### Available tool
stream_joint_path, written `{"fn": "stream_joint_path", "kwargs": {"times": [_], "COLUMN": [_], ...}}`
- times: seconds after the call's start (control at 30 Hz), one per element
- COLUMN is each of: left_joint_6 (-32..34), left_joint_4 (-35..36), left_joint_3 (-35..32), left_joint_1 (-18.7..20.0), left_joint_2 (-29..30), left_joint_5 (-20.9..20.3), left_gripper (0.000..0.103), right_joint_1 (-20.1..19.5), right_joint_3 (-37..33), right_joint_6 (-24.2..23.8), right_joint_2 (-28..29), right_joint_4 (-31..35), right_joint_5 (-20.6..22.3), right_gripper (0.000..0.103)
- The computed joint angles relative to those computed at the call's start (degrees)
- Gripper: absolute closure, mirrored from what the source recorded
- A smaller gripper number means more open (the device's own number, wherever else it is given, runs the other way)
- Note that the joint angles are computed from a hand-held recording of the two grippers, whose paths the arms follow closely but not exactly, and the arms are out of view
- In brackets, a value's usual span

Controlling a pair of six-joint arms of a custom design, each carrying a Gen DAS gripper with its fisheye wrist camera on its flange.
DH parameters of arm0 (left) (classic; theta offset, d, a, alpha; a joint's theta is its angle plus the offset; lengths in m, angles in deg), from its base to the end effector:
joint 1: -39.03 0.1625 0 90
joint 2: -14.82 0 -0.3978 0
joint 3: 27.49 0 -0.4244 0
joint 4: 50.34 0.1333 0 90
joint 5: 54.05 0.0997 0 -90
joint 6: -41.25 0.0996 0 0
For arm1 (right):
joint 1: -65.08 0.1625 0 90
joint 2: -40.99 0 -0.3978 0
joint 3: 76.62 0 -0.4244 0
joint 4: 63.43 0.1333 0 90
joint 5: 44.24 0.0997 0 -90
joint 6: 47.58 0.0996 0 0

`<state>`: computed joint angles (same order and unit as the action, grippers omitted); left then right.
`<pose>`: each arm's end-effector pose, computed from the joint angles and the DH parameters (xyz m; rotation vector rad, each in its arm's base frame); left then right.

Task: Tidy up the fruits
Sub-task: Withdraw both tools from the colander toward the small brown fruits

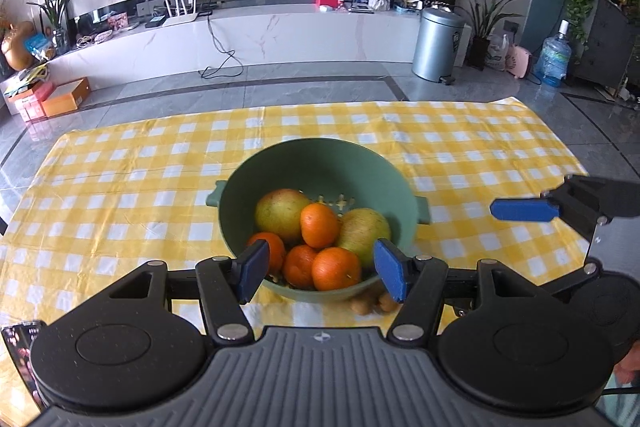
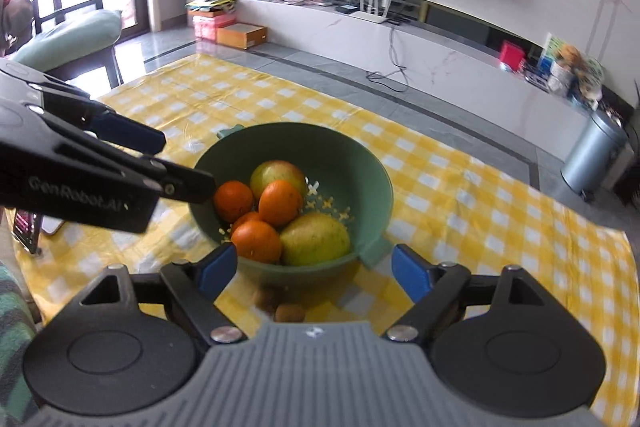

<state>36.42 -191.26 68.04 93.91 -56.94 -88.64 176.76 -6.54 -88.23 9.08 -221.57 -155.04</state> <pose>-0.1849 -0.6371 0.3644 0.3090 2.2217 -0.9042 0.3881 -0.7112 0.0796 1.2535 -2.3228 0.6163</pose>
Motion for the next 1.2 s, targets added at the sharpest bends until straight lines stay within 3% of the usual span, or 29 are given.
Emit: {"fn": "stream_joint_path", "kwargs": {"times": [0.2, 0.4, 0.57, 0.83, 1.2], "left_joint_6": [-4.29, -7.17, -8.00, -9.86, -4.50], "left_joint_4": [4.70, 7.01, 8.03, 9.39, 8.45], "left_joint_3": [2.55, 5.34, 7.55, 9.29, 10.54], "left_joint_1": [-1.31, -1.49, -1.82, -1.70, -1.36], "left_joint_2": [-1.88, -3.61, -4.38, -4.51, -3.09], "left_joint_5": [-0.94, -5.53, -7.46, -11.33, -13.49], "left_gripper": [0.031, 0.032, 0.032, 0.036, 0.050], "right_joint_1": [-0.91, -1.99, -2.45, -3.99, -5.65], "right_joint_3": [8.67, 15.88, 19.80, 24.09, 25.26], "right_joint_6": [6.98, 11.05, 11.23, 11.13, 13.20], "right_joint_2": [-5.16, -9.20, -11.04, -13.05, -13.69], "right_joint_4": [-3.52, -6.59, -9.13, -11.55, -9.43], "right_joint_5": [-0.17, -0.38, -1.87, -4.81, -4.17], "right_gripper": [0.021, 0.026, 0.026, 0.035, 0.053]}}
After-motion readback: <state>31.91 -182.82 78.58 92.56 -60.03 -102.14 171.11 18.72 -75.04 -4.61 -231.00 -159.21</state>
